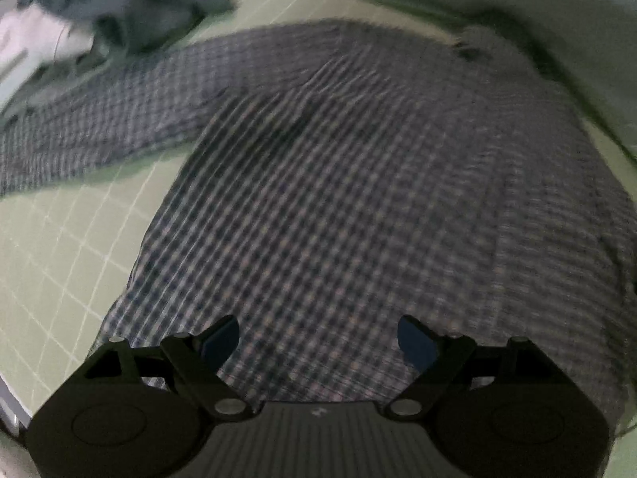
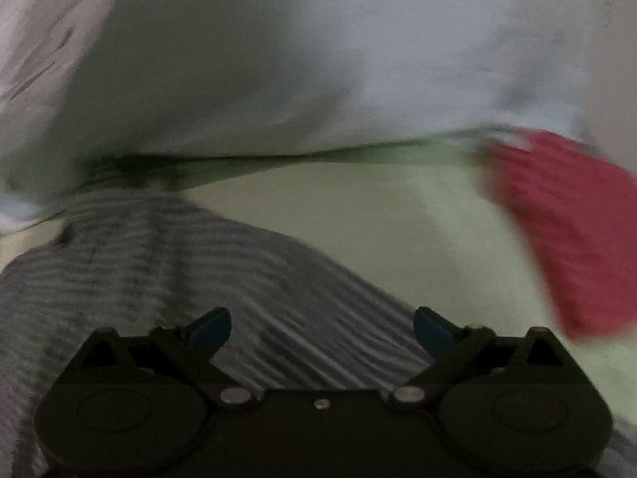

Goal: Fold clothes

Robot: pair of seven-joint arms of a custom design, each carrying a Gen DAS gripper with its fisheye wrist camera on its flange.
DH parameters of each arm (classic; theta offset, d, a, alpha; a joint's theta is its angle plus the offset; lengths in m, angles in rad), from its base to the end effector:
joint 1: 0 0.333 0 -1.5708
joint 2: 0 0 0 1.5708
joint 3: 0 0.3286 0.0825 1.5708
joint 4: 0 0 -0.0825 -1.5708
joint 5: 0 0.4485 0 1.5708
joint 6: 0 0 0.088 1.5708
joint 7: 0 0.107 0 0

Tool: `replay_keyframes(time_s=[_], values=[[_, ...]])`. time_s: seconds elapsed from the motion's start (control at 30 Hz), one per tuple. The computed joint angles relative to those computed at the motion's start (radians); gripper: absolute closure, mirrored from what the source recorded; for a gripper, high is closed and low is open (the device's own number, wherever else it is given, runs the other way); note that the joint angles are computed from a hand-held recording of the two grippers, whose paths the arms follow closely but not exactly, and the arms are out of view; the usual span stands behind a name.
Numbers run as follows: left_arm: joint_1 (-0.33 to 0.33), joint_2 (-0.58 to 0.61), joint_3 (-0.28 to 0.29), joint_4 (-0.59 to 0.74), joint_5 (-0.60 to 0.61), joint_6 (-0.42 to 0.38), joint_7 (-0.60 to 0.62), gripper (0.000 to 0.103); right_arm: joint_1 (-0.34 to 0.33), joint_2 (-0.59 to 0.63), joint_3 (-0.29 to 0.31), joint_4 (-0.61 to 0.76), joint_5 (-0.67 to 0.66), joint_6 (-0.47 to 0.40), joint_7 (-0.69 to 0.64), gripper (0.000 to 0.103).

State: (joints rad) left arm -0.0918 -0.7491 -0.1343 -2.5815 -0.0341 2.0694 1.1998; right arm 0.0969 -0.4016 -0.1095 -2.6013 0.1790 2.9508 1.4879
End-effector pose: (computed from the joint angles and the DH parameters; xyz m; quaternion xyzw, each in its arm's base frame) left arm 0.3920 -0.0936 0.5075 -0.7631 0.6350 -0.0874 0.0820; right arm 0.4956 -0.0187 0.4499 -0.6234 0.6894 -0.2216 0.2949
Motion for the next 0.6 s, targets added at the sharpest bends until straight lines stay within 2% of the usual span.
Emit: replay_keyframes(time_s=[0.1, 0.17, 0.23, 0.33, 0.4, 0.43, 0.47, 0.5, 0.57, 0.6], values=[[0.018, 0.049, 0.0, 0.007, 0.011, 0.005, -0.013, 0.016, 0.152, 0.162, -0.08, 0.152, 0.132, 0.012, -0.136, 0.006], [0.027, 0.08, 0.0, 0.013, 0.019, 0.011, -0.019, 0.016, 0.249, 0.269, -0.13, 0.265, 0.306, 0.017, -0.312, 0.008], [0.033, 0.103, -0.001, 0.019, 0.028, 0.023, -0.022, 0.016, 0.28, 0.365, -0.13, 0.376, 0.442, -0.011, -0.451, 0.009], [0.039, 0.125, 0.001, 0.022, 0.036, 0.05, -0.024, 0.011, 0.257, 0.484, -0.083, 0.515, 0.525, -0.067, -0.543, 0.018], [0.043, 0.134, 0.002, 0.022, 0.045, 0.071, -0.019, 0.008, 0.243, 0.541, -0.066, 0.58, 0.462, -0.113, -0.491, 0.033], [0.044, 0.137, 0.004, 0.022, 0.048, 0.079, -0.016, 0.007, 0.243, 0.557, -0.065, 0.597, 0.404, -0.125, -0.446, 0.035], [0.046, 0.14, 0.004, 0.021, 0.051, 0.087, -0.015, 0.006, 0.243, 0.568, -0.059, 0.602, 0.361, -0.11, -0.429, 0.042], [0.048, 0.14, 0.005, 0.019, 0.053, 0.096, -0.015, 0.005, 0.237, 0.573, -0.047, 0.603, 0.336, -0.092, -0.435, 0.062], [0.052, 0.137, 0.003, 0.008, 0.057, 0.117, -0.018, 0.001, 0.222, 0.581, -0.024, 0.616, 0.306, -0.091, -0.423, 0.083], [0.053, 0.134, 0.001, 0.001, 0.061, 0.131, -0.021, 0.0, 0.223, 0.586, -0.022, 0.621, 0.266, -0.082, -0.39, 0.087]])
